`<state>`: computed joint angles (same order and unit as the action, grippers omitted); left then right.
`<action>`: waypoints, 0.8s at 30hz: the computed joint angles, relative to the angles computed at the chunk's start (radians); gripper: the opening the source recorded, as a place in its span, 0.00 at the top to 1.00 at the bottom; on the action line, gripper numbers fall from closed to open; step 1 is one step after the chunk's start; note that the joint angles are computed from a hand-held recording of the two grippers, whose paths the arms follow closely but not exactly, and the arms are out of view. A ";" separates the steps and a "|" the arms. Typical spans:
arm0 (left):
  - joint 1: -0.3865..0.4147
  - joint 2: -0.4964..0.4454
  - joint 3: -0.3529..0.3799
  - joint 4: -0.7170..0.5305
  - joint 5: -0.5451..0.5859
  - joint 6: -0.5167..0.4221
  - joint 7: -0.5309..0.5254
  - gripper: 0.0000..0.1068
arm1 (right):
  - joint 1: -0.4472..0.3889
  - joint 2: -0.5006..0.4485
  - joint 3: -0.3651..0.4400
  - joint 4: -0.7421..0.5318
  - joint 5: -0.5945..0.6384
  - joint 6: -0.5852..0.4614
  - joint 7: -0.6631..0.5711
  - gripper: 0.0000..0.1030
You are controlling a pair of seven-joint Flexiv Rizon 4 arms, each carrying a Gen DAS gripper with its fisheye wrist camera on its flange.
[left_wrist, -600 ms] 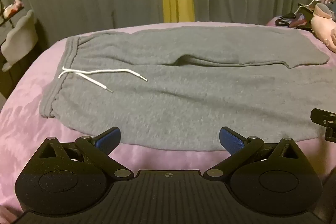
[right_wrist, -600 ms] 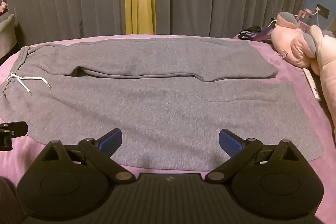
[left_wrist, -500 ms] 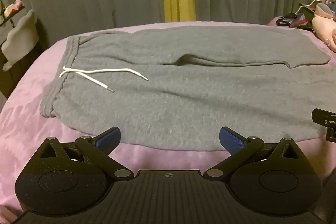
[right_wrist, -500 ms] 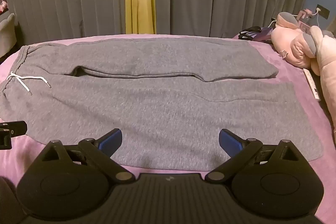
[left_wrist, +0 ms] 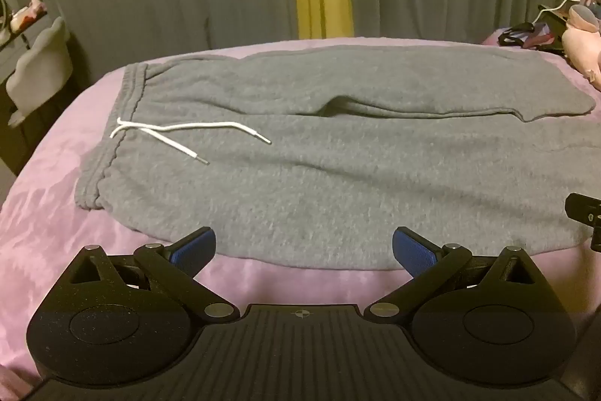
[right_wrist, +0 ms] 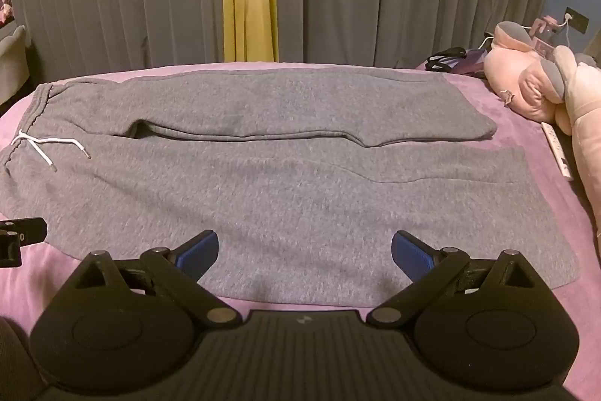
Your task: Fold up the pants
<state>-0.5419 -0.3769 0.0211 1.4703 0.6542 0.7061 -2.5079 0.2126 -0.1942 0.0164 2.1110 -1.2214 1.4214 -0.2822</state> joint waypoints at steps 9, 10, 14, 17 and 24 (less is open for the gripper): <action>0.002 0.002 0.000 0.006 0.001 0.006 -0.003 0.04 | 0.000 0.001 -0.001 0.000 -0.001 0.000 0.006 0.04; 0.003 0.003 0.000 0.006 0.000 0.007 -0.001 0.04 | -0.001 0.000 0.000 0.001 0.002 0.002 0.004 0.04; 0.003 0.004 -0.001 0.007 0.000 0.007 -0.002 0.04 | -0.001 0.000 0.000 0.001 0.005 0.001 0.004 0.04; 0.003 0.003 -0.001 0.006 0.000 0.006 -0.002 0.04 | -0.002 0.000 -0.002 0.002 0.002 0.004 0.006 0.04; 0.004 0.002 -0.001 0.006 -0.001 0.009 -0.004 0.04 | -0.003 0.000 -0.002 0.002 0.005 0.004 0.004 0.04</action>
